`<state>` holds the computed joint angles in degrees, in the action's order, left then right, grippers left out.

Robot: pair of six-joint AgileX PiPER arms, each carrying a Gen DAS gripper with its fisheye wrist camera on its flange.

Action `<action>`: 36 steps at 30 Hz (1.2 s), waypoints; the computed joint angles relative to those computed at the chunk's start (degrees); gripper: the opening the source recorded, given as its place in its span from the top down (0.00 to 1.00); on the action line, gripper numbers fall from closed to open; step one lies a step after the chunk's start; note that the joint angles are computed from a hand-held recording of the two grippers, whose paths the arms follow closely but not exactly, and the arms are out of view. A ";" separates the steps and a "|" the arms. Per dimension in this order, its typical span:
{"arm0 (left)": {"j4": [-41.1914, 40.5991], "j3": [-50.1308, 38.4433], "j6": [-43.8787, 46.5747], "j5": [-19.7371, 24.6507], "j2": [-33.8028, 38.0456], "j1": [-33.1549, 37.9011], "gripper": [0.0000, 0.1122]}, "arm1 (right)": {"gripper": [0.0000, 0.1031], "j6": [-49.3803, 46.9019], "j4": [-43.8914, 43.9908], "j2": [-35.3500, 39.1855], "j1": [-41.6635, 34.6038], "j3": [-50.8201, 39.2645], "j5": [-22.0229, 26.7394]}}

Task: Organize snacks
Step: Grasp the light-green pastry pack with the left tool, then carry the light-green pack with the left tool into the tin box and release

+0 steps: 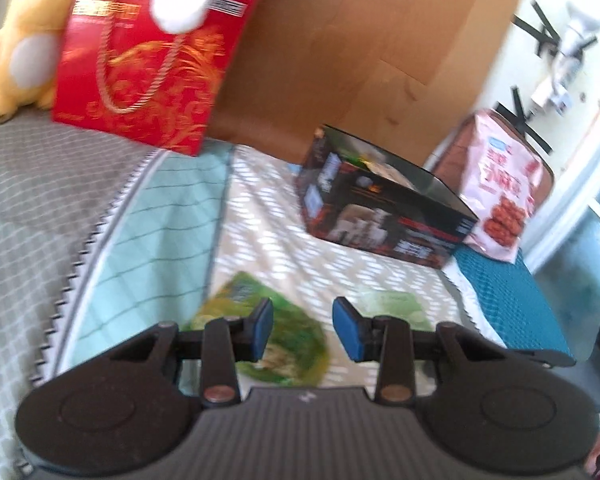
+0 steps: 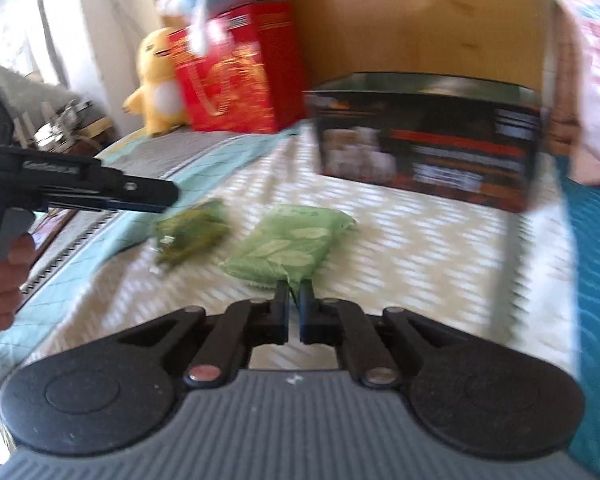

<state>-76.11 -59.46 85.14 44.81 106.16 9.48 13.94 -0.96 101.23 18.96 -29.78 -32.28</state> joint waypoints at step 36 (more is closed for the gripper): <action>3.94 -29.38 -15.57 -8.89 11.86 -22.67 0.75 | 0.85 -18.90 12.46 4.04 -5.60 -10.19 -12.07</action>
<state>-72.18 -88.84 69.57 35.92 118.02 -13.20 -4.96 11.50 105.27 13.36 -39.98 -44.35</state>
